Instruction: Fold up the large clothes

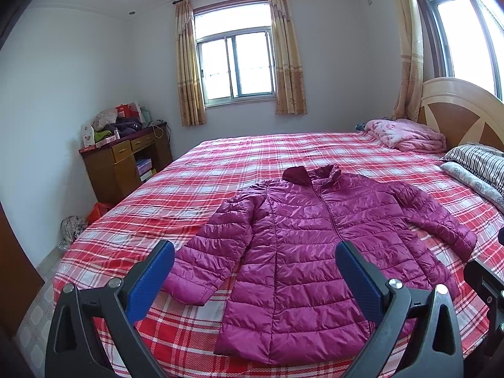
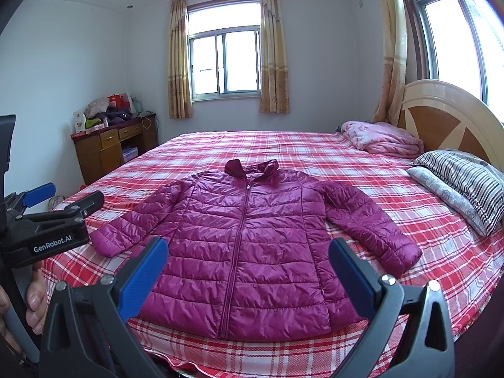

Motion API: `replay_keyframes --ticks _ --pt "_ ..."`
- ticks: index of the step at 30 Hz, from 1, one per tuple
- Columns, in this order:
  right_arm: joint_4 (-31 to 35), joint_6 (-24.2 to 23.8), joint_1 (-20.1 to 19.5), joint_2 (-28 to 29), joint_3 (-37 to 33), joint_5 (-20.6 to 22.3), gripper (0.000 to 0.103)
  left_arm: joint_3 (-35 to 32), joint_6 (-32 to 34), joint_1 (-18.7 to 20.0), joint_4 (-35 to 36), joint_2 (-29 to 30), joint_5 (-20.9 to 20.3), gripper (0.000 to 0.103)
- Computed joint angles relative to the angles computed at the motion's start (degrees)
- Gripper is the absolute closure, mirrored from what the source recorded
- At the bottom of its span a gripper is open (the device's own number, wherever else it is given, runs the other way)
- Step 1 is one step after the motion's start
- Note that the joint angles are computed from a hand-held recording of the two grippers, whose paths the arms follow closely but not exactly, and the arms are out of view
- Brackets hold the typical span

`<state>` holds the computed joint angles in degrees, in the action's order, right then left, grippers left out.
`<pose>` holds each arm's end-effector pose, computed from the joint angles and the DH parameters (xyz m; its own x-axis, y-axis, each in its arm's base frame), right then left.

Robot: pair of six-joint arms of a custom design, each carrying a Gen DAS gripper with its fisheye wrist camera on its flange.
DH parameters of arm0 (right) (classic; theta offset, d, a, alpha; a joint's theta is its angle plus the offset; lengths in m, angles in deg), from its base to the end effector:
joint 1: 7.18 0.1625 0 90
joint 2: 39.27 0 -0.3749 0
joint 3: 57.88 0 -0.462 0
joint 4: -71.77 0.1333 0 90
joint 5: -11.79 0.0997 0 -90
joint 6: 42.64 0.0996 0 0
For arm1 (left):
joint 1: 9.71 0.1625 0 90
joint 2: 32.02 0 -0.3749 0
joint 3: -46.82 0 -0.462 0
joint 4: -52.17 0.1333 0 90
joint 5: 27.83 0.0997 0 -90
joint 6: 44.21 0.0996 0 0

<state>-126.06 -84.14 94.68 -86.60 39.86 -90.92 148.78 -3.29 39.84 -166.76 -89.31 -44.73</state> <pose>0.2496 -0.6466 0.1138 -0.6702 -0.3635 0.6471 -0.7407 0.3821 -0.5526 -0.1958 -0.5820 0.2495 -0.5914 -0.3551 -0.7240 0.5985 0.4085 -0.6892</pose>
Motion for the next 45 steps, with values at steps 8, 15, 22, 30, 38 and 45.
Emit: replay_keyframes --ticks 8,15,22,30,38,45 --pt "0.15 0.01 -0.03 0.1 0.25 0.05 0.0 -0.24 0.27 0.09 -0.37 0.14 0.23 0.001" --pt "0.69 0.04 0.03 0.15 -0.02 -0.07 0.0 -0.24 0.48 0.1 -0.53 0.12 0.24 0.001" --pt "0.72 0.1 0.04 0.17 0.0 -0.07 0.0 -0.31 0.51 0.21 -0.51 0.12 0.44 0.001" --pt "0.79 0.03 0.01 0.16 0.01 -0.01 0.0 -1.05 0.98 0.51 -0.82 0.67 0.61 0.001" --pt "0.88 0.13 -0.04 0.16 0.06 -0.04 0.0 -1.2 1.02 0.58 -0.81 0.79 0.71 0.001" --pt "1.25 0.46 -0.25 0.76 -0.13 -0.31 0.0 -1.46 0.29 1.18 0.07 1.12 0.59 0.001"
